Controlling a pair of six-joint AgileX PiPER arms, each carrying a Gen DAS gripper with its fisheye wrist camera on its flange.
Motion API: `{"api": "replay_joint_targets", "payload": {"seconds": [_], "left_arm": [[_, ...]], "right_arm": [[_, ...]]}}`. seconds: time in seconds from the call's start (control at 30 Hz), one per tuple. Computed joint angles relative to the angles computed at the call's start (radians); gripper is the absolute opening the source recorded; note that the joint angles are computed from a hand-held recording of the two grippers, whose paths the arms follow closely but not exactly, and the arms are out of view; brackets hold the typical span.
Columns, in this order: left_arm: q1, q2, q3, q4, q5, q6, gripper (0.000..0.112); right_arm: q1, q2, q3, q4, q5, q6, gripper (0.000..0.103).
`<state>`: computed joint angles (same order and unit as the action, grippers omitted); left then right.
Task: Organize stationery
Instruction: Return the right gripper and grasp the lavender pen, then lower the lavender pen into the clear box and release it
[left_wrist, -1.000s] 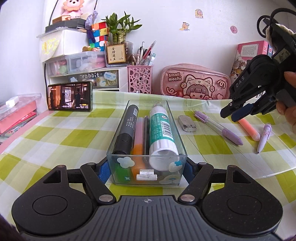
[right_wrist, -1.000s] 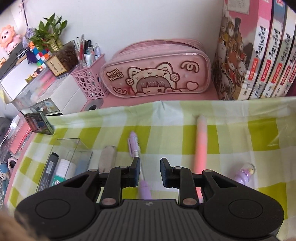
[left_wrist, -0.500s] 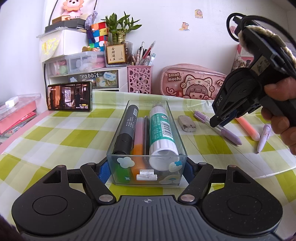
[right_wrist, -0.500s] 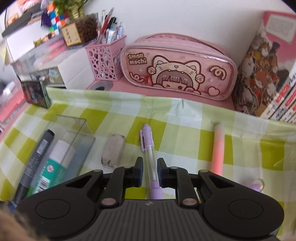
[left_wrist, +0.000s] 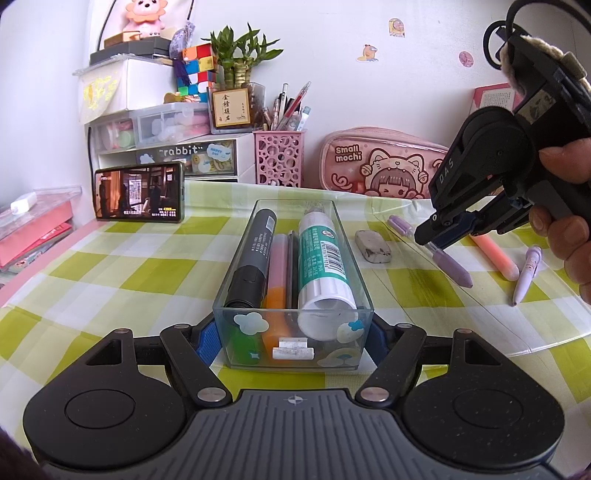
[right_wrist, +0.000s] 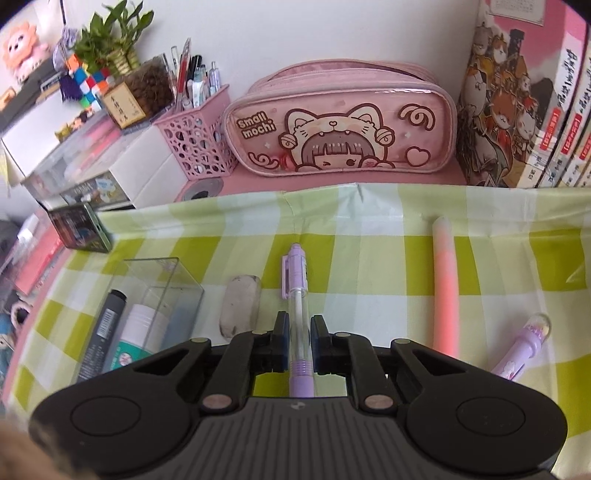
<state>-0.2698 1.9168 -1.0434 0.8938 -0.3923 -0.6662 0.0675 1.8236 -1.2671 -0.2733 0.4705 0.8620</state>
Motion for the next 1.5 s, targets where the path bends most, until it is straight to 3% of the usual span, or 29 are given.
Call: {"api": "replay_joint_targets", "payload": {"seconds": [0.47,0.7,1.17,1.5], "left_arm": [[0.0,-0.001,0.001,-0.003,0.0,0.002,0.073],[0.0,-0.001,0.001,-0.002,0.0,0.002,0.073],[-0.001,-0.001,0.002,-0.007,0.0,0.006,0.073],[-0.002,-0.001,0.003,-0.009,-0.001,0.008,0.073]], "right_arm": [[-0.008,-0.081,0.065,0.233,-0.106,-0.086,0.015],[0.051,-0.103,0.018,0.274,-0.088,-0.097,0.016],[0.097,-0.004,-0.119,0.396,-0.019,-0.183,0.016],[0.126,0.05,-0.209,0.322,0.054,-0.109,0.016]]}}
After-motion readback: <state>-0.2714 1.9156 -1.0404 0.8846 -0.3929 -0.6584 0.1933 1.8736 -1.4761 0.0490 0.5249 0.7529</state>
